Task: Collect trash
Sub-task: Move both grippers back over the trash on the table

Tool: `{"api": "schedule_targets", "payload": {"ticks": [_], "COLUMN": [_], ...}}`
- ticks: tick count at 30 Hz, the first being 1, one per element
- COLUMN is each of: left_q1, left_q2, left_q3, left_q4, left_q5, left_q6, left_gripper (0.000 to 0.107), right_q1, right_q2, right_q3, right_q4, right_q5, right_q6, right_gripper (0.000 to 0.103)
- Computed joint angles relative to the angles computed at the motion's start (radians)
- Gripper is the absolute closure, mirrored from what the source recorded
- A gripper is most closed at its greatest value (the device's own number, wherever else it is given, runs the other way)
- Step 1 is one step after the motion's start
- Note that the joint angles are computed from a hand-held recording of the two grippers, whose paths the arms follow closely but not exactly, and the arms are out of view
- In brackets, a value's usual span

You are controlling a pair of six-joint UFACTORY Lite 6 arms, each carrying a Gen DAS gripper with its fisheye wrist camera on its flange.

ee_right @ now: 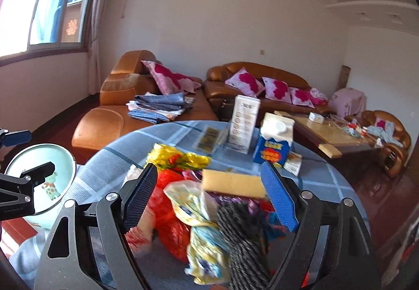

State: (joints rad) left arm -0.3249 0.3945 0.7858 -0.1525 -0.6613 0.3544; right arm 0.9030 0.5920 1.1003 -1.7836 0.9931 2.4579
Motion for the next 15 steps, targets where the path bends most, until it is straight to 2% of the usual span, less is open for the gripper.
{"api": "schedule_targets", "payload": {"ticks": [6, 10, 15], "left_q1": [-0.121, -0.184, -0.243], "left_q2": [0.025, 0.069, 0.153], "left_q3": [0.025, 0.073, 0.148], "left_q4": [-0.023, -0.053, -0.078], "left_q5": [0.006, 0.019, 0.039], "left_q6": [-0.004, 0.014, 0.026], "left_gripper": [0.031, 0.031, 0.031], "right_q1": [0.016, 0.018, -0.001], "right_q2": [-0.074, -0.076, -0.061], "right_q3": [-0.179, -0.204, -0.221], "right_q4": [0.05, 0.065, 0.047], "right_q5": [-0.004, -0.029, -0.082], "right_q6": [0.121, 0.136, 0.173], "right_gripper": [0.027, 0.028, 0.04]}}
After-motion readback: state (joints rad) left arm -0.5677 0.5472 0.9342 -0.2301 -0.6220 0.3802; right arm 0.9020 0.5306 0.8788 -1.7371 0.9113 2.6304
